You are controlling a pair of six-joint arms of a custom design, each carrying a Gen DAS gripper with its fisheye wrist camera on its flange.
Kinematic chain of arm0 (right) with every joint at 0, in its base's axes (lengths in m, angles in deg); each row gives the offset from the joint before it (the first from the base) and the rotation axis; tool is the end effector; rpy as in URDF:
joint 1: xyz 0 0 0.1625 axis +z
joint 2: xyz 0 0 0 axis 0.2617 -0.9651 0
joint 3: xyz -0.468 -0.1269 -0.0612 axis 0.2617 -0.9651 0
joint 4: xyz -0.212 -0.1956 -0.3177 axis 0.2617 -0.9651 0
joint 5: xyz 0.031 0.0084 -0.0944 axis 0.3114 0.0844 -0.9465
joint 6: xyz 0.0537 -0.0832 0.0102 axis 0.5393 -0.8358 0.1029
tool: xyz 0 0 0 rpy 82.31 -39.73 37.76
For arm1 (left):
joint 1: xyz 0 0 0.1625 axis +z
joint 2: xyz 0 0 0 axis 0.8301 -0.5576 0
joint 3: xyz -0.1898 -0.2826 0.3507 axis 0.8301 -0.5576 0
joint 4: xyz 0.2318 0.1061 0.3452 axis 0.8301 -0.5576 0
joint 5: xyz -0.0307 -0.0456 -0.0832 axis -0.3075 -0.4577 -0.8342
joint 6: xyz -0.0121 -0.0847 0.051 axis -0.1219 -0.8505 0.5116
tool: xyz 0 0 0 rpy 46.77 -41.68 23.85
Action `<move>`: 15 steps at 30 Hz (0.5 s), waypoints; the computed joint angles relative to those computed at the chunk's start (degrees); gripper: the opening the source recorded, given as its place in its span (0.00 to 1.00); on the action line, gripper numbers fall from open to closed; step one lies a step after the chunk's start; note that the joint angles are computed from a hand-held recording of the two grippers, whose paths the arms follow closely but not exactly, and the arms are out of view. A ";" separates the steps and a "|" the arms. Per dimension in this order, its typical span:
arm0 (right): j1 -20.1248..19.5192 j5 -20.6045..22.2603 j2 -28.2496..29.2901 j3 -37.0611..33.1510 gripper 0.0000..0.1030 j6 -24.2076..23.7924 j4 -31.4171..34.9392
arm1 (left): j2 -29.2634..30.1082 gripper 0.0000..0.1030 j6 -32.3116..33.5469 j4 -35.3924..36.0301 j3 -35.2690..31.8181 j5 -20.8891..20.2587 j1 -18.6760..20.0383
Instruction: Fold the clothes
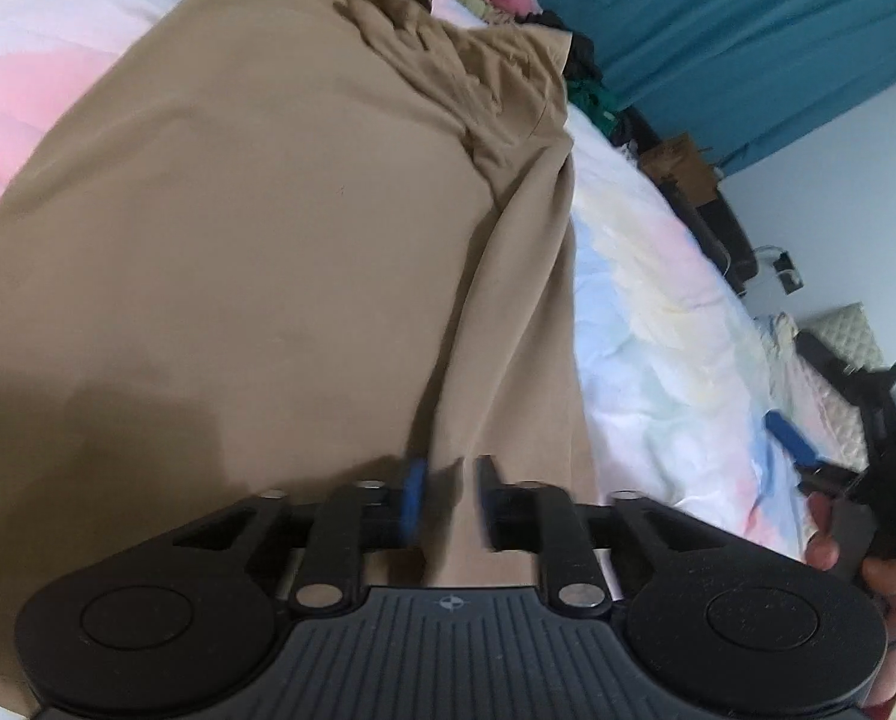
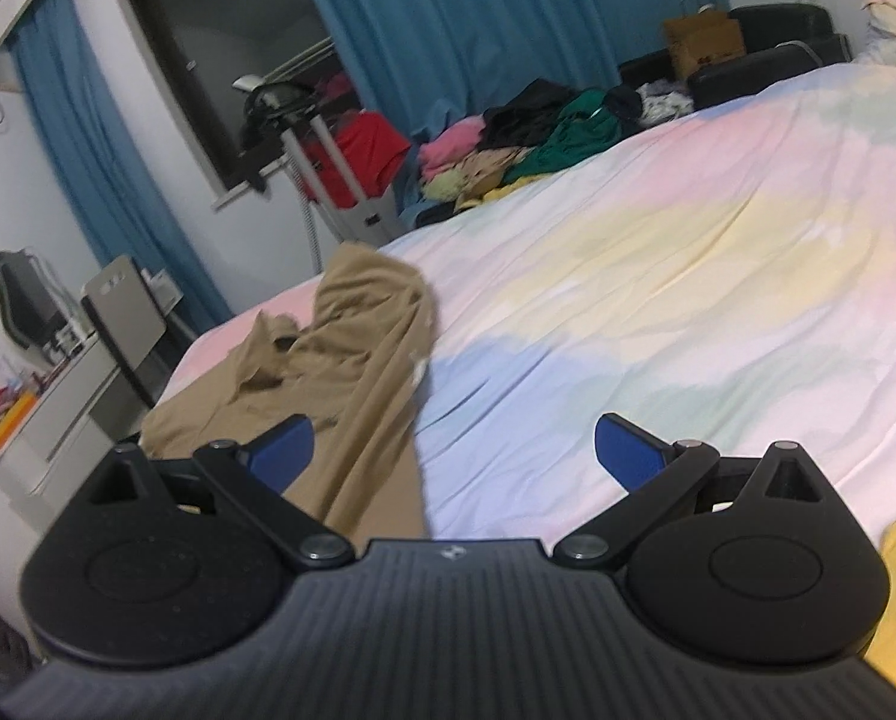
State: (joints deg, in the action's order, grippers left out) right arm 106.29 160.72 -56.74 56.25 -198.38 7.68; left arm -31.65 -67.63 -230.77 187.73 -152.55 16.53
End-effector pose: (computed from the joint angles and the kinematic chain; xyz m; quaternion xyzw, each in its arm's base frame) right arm 0.3530 -0.4720 0.1024 -0.0432 -0.7955 0.5662 0.2114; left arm -0.0338 -0.5866 0.3491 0.1151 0.9796 -0.1636 0.0191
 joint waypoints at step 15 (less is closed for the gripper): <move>-1.46 -1.34 5.86 -6.24 0.99 4.56 7.81 | 20.85 0.69 -1.20 -12.81 -20.24 5.39 -0.73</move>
State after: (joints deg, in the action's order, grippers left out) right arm 104.82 159.39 -50.87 50.02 -193.83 15.48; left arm -10.80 -68.83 -243.58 167.49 -147.16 15.80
